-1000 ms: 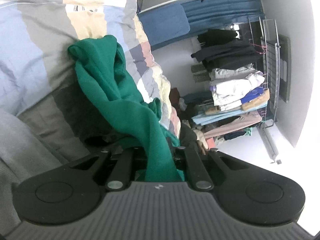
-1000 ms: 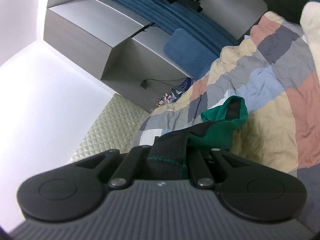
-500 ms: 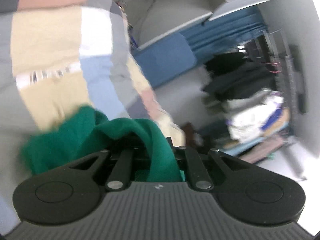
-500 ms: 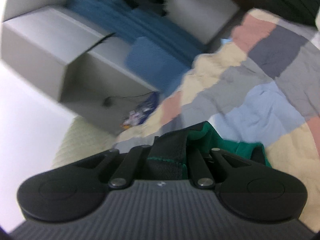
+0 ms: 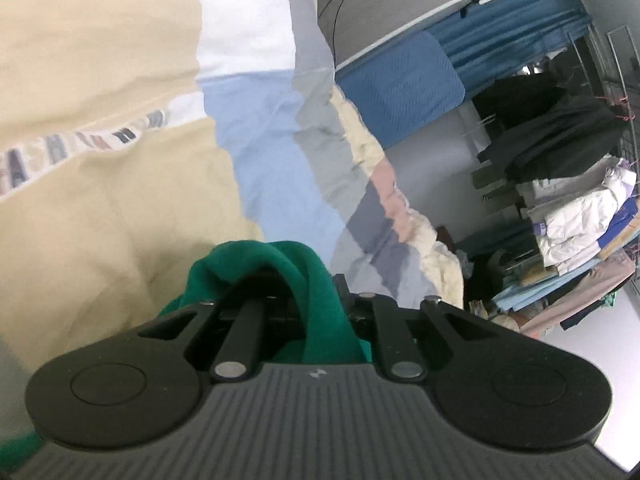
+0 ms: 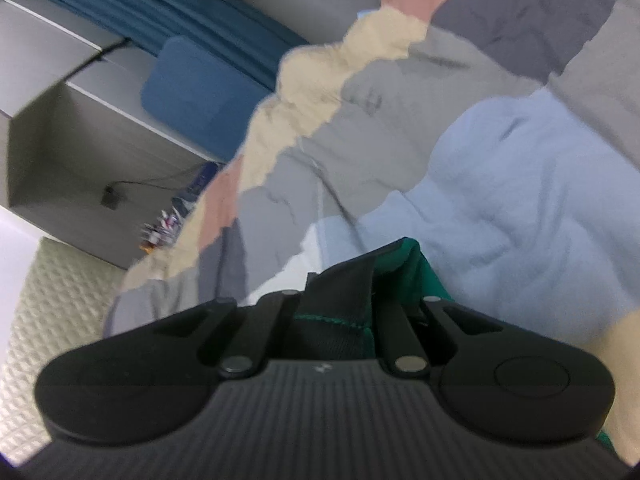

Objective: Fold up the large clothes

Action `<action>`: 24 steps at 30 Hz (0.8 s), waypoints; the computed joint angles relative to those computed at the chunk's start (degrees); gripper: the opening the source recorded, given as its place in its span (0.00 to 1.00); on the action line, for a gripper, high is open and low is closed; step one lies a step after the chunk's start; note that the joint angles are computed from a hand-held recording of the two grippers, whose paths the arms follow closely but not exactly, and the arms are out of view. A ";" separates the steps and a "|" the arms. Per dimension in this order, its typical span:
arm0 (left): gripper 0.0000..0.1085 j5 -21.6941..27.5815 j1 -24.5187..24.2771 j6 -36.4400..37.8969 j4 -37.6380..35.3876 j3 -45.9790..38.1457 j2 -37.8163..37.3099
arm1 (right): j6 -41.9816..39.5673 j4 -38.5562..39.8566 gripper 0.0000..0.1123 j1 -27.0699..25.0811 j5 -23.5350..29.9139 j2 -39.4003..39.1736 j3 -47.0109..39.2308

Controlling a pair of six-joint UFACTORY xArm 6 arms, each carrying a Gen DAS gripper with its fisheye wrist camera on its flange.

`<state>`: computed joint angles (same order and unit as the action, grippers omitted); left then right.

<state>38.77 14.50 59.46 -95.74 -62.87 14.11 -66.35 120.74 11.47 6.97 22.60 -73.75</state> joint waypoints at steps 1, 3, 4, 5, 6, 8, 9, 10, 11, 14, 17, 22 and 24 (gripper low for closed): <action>0.16 -0.52 -0.43 0.93 -0.13 -1.32 1.73 | 1.77 -1.40 0.09 -0.11 0.13 1.28 -0.77; 0.16 -1.07 -1.13 0.65 0.61 -4.14 5.07 | 5.65 -3.97 0.09 -0.44 0.80 3.75 -2.23; 0.16 -0.90 -1.21 0.47 1.14 -5.02 6.17 | 6.36 -4.14 0.09 -0.63 1.11 4.79 -2.98; 0.16 -0.71 -1.23 0.49 1.36 -5.78 7.10 | 6.67 -4.01 0.09 -0.83 1.46 5.53 -3.51; 0.16 -0.38 -1.12 0.32 1.37 -5.97 7.38 | 6.78 -3.81 0.09 -0.94 1.67 5.98 -3.91; 0.16 0.55 -0.71 -0.63 1.42 -6.24 7.87 | 6.18 -3.48 0.09 -0.88 1.61 6.08 -4.14; 0.16 0.75 -0.62 -0.76 1.46 -6.20 7.80 | 5.61 -3.21 0.09 -0.76 1.41 6.02 -4.18; 0.16 0.69 -0.64 -0.51 1.43 -6.08 7.63 | 4.63 -2.45 0.09 -0.80 1.51 5.76 -3.99; 0.17 0.49 -0.74 0.10 1.25 -5.45 6.91 | 2.52 -0.62 0.10 -0.94 1.87 5.28 -3.57; 0.41 1.47 -0.55 3.03 2.03 -3.17 3.88 | -1.03 2.37 0.19 -1.14 3.01 3.18 -1.85; 0.61 1.78 -0.32 7.43 -0.53 1.29 -1.62 | -8.16 5.87 0.50 -0.80 3.37 -0.61 1.09; 0.61 -8.72 -4.57 17.38 -3.14 9.77 -13.09 | -21.56 13.84 0.60 1.28 0.89 -9.10 7.29; 0.61 -15.00 -7.49 23.84 -6.68 13.39 -18.10 | -25.50 16.23 0.60 2.77 -1.33 -12.37 9.07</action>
<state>23.77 7.01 83.30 -102.41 -49.48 -3.99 -91.84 136.97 14.23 5.63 10.23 -64.68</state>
